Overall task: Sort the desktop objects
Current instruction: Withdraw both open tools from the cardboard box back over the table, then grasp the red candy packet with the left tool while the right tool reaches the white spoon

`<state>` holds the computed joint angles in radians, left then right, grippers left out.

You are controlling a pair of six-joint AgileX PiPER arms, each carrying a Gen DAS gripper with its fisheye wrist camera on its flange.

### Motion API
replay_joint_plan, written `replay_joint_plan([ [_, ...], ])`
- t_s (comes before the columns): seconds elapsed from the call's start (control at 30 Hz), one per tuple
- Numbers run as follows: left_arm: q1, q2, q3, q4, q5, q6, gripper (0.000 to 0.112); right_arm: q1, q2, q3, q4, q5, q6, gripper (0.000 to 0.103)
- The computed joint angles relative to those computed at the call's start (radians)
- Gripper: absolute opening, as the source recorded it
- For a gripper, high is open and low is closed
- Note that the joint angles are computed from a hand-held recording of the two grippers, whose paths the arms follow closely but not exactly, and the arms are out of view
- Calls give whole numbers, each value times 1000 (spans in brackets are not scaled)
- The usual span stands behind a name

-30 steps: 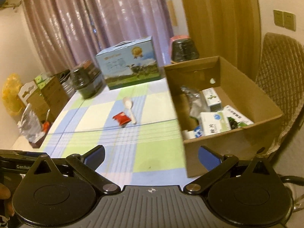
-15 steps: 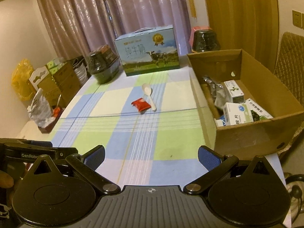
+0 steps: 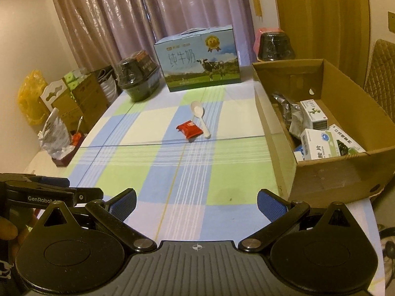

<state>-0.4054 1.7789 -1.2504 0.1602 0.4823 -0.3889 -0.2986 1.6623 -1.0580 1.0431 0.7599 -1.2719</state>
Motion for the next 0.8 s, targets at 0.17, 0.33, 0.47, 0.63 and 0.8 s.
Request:
replay_joint_plan([
  [0.17,16,23,-27,-27,3,58,102,18,19,-18,3,-14,1,101],
  [0.33,31,64,-85,-53,8,175,102,52,55,-55,11,-35,-4,101],
  [0.47,56,120,-161,-119,19,317,102,89,111,-109,15,-61,-12,101],
  [0.63,100,226,-294,-249,45,506,102,135,203,-190,4,-103,-8,101],
  [0.8,133,357,-463,-324,98,674,102,172,313,-310,-22,-116,3,101],
])
